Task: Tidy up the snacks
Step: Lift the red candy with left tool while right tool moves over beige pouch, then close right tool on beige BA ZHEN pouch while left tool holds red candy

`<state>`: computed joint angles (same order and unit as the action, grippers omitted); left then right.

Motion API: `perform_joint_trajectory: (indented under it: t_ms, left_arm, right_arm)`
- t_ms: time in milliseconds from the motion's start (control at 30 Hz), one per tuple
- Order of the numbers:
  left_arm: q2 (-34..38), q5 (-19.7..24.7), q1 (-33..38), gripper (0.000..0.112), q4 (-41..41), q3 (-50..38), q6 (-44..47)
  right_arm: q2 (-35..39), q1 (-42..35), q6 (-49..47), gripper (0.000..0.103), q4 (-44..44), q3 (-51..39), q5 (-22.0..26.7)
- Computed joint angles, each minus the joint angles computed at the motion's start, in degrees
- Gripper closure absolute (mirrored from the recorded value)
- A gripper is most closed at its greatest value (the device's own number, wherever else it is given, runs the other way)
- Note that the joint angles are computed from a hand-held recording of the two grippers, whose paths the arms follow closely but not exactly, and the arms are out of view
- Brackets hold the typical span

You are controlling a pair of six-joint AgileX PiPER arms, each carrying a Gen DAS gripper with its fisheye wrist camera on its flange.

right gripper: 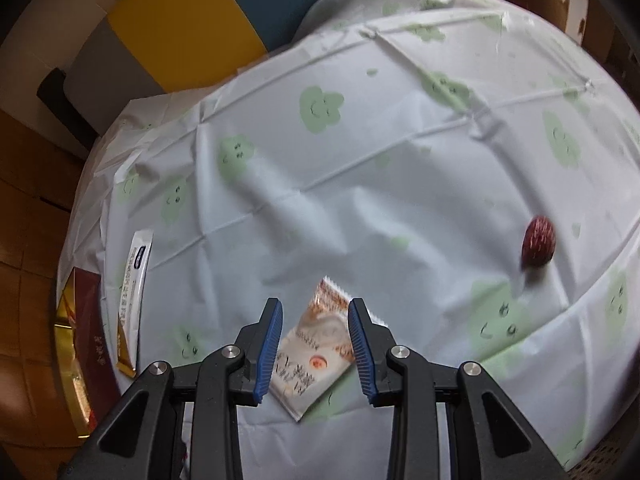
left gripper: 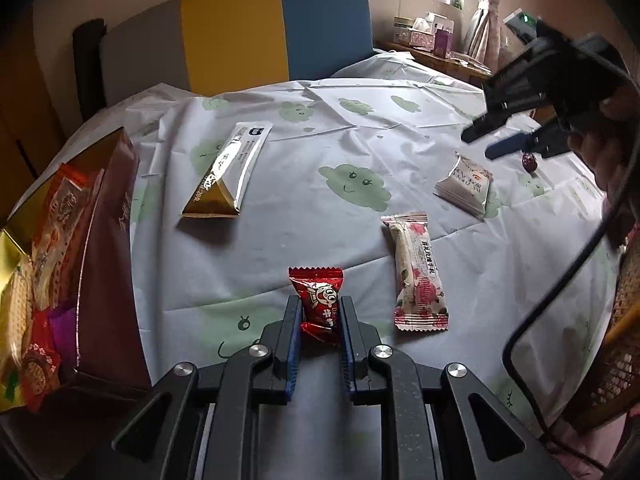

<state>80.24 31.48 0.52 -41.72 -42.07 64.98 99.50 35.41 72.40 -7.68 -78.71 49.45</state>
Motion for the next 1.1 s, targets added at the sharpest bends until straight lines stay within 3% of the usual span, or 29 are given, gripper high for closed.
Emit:
perform_joint_trajectory:
  t_ms: [100, 300, 367, 500, 600, 667, 700, 800, 1067, 1100]
  left_arm:
    - [-0.1, 1.3, 1.3, 0.094, -1.4, 0.0, 1.3]
    - [0.6, 2.6, 2.8, 0.094, -4.4, -0.1, 4.4]
    - [1.1, 3.5, 3.5, 0.094, -5.4, -0.4, 5.2]
    - [1.1, 4.3, 4.4, 0.094, -6.8, -0.2, 6.1]
    - [1.5, 5.1, 4.9, 0.094, -7.1, -0.6, 5.8]
    - [1.6, 5.2, 5.0, 0.094, -7.6, -0.5, 6.4]
    - [1.6, 5.2, 5.1, 0.094, -7.9, -0.4, 6.7]
    - [1.5, 5.3, 5.5, 0.094, -8.8, -0.1, 7.5]
    - [1.4, 5.6, 6.2, 0.094, -10.3, 0.4, 8.8]
    - [1.5, 5.8, 6.3, 0.094, -10.5, 0.3, 8.8]
  right_arm:
    - [1.0, -1.0, -3.2, 0.069, 4.3, 0.2, 0.5]
    - [3.0, 0.4, -2.0, 0.051, 5.4, -1.5, 2.8]
    - [3.0, 1.5, 0.3, 0.051, 4.5, -2.2, 3.9]
    - [3.1, 2.7, 3.4, 0.050, 4.7, -1.4, 2.1]
    - [6.9, 2.8, 3.2, 0.045, 2.6, -6.1, 3.1]
    - [8.9, 1.9, -0.9, 0.045, 3.0, -8.7, -0.1]
    - [10.2, 1.5, -3.0, 0.045, 3.6, -10.6, 0.6]
    - [15.5, 2.1, -5.5, 0.045, -0.2, -20.9, 10.0]
    - [20.8, 3.9, -8.6, 0.045, -0.1, -27.3, 15.6]
    - [22.5, 5.0, -9.6, 0.052, -2.3, -30.2, 18.5]
